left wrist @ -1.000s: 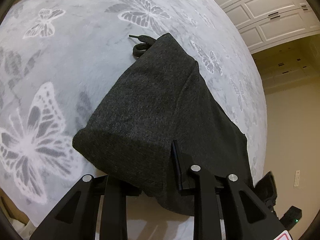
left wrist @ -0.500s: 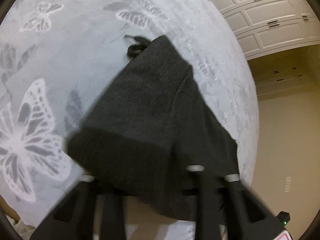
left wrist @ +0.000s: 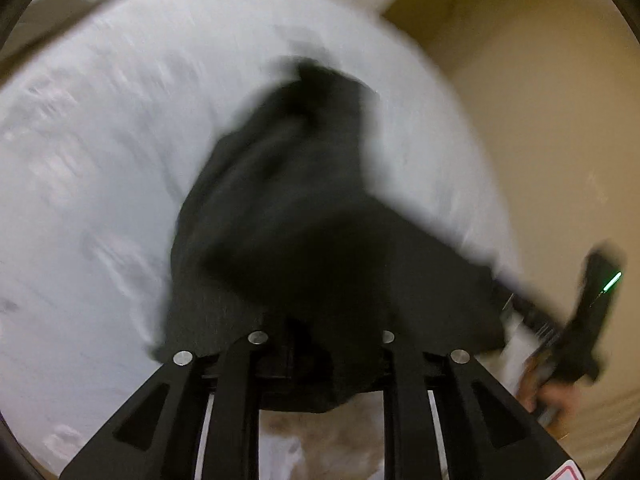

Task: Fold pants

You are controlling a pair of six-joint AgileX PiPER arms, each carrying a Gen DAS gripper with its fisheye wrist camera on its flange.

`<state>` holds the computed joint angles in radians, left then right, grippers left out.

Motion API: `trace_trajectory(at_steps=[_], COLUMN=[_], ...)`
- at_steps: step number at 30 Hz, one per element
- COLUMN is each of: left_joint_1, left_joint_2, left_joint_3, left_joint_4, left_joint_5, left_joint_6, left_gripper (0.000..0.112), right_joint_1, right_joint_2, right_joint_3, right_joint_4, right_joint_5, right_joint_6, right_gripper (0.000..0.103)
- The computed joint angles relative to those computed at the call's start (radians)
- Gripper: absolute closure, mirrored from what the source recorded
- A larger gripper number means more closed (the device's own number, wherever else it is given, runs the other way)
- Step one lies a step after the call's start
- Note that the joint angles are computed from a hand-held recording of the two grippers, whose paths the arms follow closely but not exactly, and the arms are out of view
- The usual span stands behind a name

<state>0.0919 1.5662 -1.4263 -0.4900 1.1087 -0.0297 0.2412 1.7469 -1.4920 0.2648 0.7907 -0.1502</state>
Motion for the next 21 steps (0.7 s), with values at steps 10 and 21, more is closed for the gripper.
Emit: trace_trajectory(at_steps=[10, 21], left_joint_1=[-0.060, 0.025], left_joint_2=[-0.262, -0.291], left_joint_3=[0.142, 0.157], left_joint_4=[0.044, 0.205], left_joint_5=[-0.139, -0.115], left_joint_6=[0.072, 0.005], left_gripper=[0.024, 0.024], right_joint_1=[-0.074, -0.015], right_joint_2=[0.057, 0.210], right_joint_3=[-0.041, -0.107], right_joint_4=[0.451, 0.516], right_joint_5=[0.190, 0.265], right_joint_6=[-0.278, -0.174], right_gripper=[0.028, 0.028])
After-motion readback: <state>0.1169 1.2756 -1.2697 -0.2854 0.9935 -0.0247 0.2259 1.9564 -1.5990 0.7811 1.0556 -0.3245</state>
